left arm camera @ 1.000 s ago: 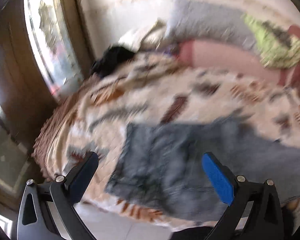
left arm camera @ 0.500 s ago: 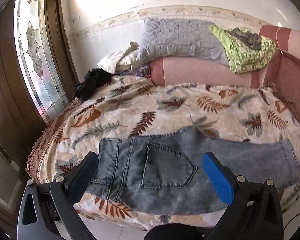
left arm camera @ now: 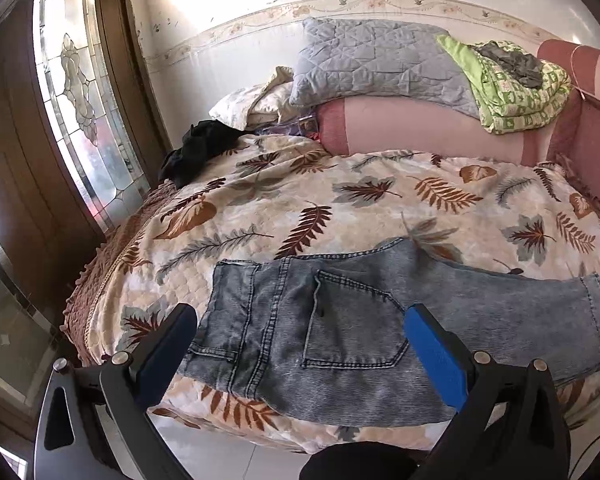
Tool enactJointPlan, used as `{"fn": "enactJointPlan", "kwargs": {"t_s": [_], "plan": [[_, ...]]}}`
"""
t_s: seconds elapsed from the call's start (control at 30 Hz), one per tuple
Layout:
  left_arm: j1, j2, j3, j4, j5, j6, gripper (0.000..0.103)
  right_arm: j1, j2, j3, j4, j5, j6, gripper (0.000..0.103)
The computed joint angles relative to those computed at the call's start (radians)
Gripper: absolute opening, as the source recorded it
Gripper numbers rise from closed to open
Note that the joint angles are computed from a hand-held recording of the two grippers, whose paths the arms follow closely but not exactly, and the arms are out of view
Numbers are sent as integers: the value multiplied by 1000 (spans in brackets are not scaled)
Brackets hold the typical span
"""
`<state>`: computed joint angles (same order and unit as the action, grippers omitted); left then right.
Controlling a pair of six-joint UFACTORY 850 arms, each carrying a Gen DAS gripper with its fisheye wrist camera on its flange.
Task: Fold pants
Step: 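Release the jeans and raise both grippers above the folded jeans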
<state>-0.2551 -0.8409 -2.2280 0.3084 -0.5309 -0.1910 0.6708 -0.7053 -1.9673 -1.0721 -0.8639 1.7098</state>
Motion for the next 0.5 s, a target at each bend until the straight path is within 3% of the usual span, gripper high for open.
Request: {"fn": "enactJointPlan", "kwargs": {"t_s": [0.2,0.5], "plan": [[2,-15,-15,24,-15,-20,103,-2,-12,-28,19,-60,-56,103],[-2,-34,-36,38,-40,-20,103,-16,17,24,40,-42,-19,103]]}}
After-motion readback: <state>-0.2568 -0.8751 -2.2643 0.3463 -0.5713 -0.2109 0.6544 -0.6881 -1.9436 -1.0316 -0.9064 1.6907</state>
